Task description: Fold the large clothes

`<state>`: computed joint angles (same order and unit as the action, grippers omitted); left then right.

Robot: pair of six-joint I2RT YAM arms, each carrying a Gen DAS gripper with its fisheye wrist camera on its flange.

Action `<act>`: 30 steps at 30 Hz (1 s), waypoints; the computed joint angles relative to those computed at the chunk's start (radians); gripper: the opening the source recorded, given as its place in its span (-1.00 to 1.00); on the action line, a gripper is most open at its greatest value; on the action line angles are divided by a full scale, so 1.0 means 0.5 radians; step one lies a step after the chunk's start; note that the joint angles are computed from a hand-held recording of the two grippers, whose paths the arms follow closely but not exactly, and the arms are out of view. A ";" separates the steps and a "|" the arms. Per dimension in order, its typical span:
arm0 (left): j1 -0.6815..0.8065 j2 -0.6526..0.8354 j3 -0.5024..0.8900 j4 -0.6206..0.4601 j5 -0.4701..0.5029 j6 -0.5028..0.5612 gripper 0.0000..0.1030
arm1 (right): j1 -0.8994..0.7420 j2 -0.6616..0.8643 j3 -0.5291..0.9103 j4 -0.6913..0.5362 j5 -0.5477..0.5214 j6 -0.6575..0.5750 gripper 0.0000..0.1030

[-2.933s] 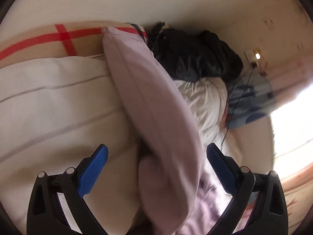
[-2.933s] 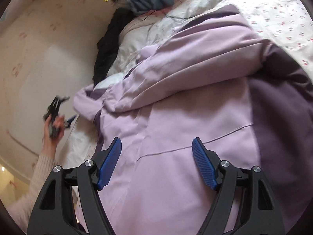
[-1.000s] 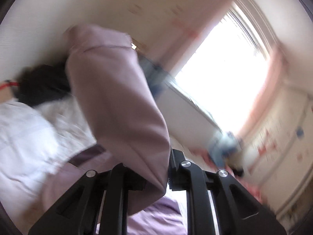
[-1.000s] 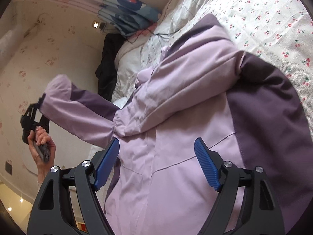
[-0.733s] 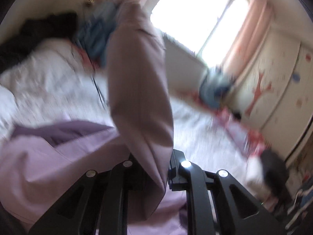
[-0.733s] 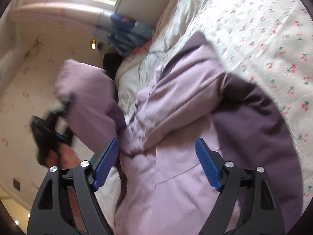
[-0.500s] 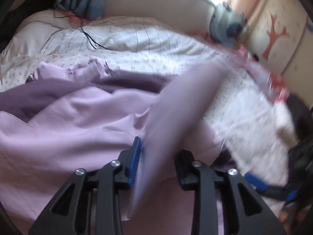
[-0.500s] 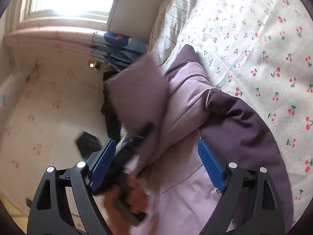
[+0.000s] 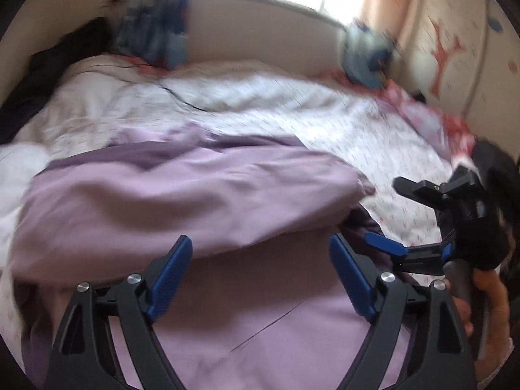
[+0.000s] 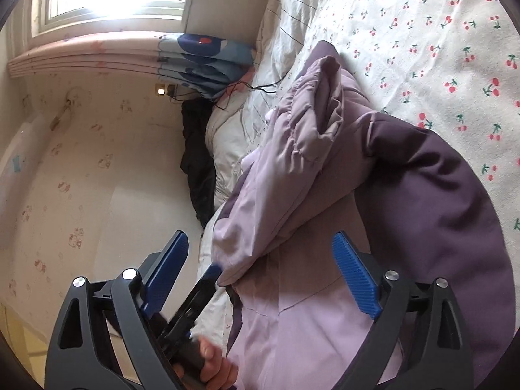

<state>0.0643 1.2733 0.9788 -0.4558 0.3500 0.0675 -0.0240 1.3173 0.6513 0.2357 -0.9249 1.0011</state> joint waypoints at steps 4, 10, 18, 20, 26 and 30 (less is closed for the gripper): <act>0.288 -0.057 0.125 -0.238 0.041 -0.011 0.67 | -0.003 -0.001 0.016 0.038 0.028 -0.012 0.69; 0.628 -0.105 0.206 -0.280 0.226 -0.165 0.86 | 0.019 0.114 0.168 -0.059 0.105 -0.114 0.68; 0.881 -0.101 0.350 -0.373 0.438 -0.172 0.86 | 0.075 0.587 0.722 -0.531 0.243 -0.314 -0.27; 0.962 -0.069 0.393 -0.387 0.510 -0.197 0.86 | 0.117 0.606 0.861 -0.614 0.317 -0.369 -0.53; 1.180 0.061 0.472 -0.386 0.645 -0.269 0.86 | 0.333 0.637 1.621 -0.778 0.398 -0.533 -0.61; 1.282 0.163 0.519 -0.397 0.706 -0.354 0.86 | 0.428 0.652 1.933 -0.739 0.391 -0.661 -0.62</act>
<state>0.7053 1.3550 1.2385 -0.6545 0.7032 -0.1096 0.1899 1.6434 1.6180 -0.1339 -0.7295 0.6704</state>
